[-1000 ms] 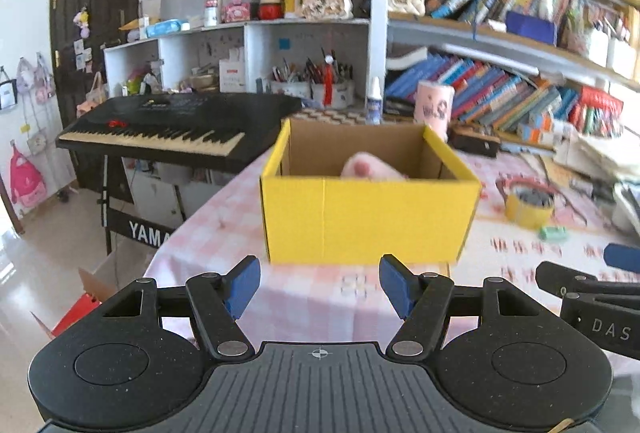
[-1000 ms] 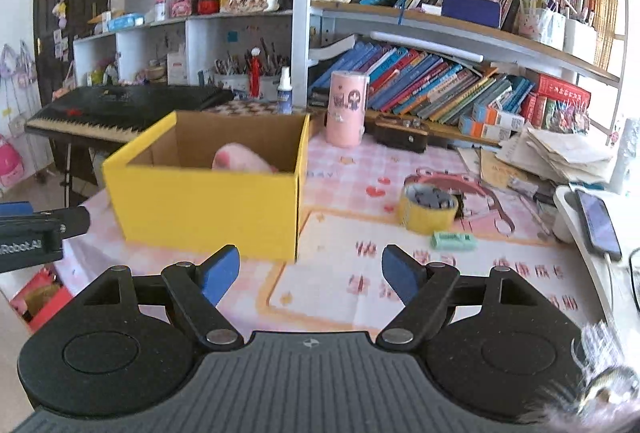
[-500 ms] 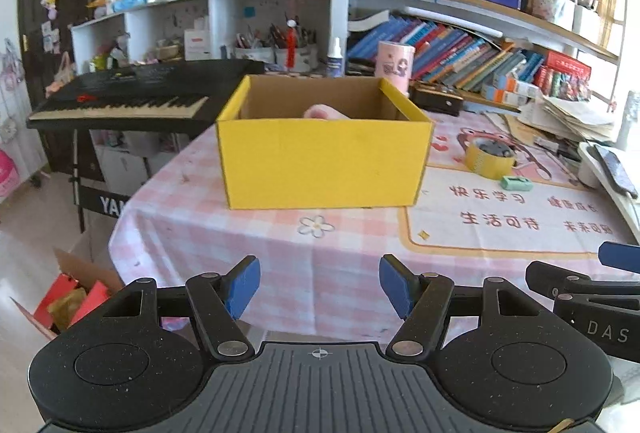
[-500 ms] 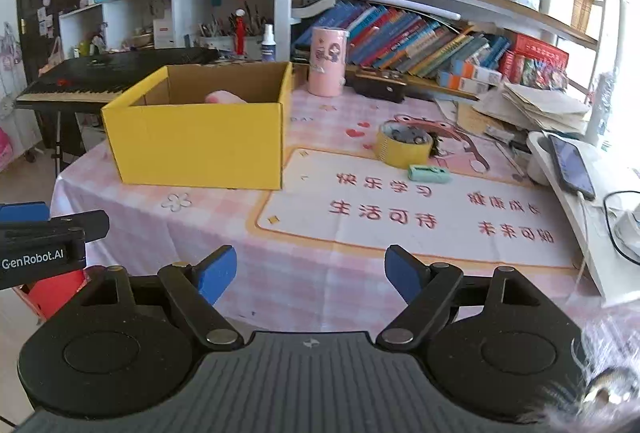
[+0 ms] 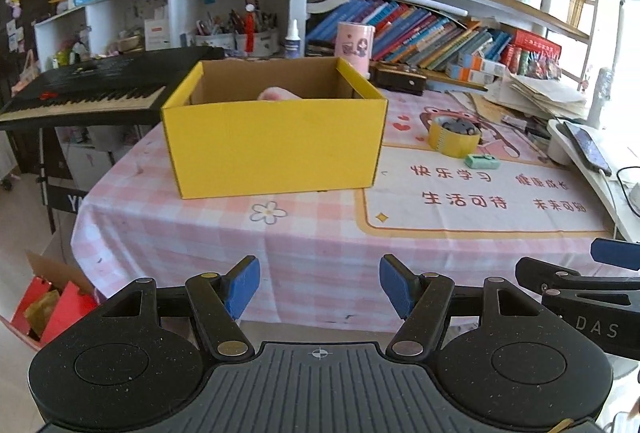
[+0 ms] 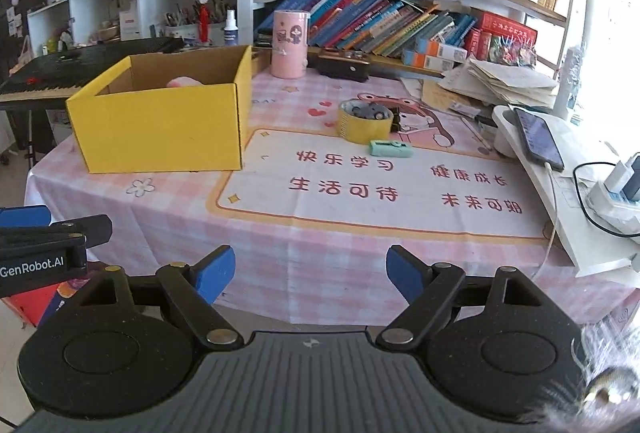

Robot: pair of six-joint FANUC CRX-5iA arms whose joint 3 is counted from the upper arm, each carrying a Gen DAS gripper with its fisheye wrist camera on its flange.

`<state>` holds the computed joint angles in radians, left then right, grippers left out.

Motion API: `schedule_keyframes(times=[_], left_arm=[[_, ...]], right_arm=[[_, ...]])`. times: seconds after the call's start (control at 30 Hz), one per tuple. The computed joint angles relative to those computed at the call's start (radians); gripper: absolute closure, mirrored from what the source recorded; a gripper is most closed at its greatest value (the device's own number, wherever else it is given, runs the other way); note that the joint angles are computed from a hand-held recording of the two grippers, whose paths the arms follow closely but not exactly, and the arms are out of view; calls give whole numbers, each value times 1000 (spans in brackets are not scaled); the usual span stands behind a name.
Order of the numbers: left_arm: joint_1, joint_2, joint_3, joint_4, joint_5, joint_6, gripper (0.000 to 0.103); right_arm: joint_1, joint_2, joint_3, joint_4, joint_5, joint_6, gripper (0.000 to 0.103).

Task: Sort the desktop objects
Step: 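Withdraw both tools from the yellow box back toward the tape roll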

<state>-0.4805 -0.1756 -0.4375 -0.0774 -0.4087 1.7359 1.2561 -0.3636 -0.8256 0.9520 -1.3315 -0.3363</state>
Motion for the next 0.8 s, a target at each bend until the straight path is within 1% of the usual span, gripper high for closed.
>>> schedule_keyframes(times=[0.37,0.63,0.8], left_arm=[[-16,62,22,105,31,-112,36],[-39,108,53,144,44,-161,36],[-60,141,85,141,44,-166,35]], right_arm=[[-26,-15,0,-24,-32,5,20],[-52,-37,-10,-35,-42,12,20],[-74,-53,-20,-42,-42,12,20]])
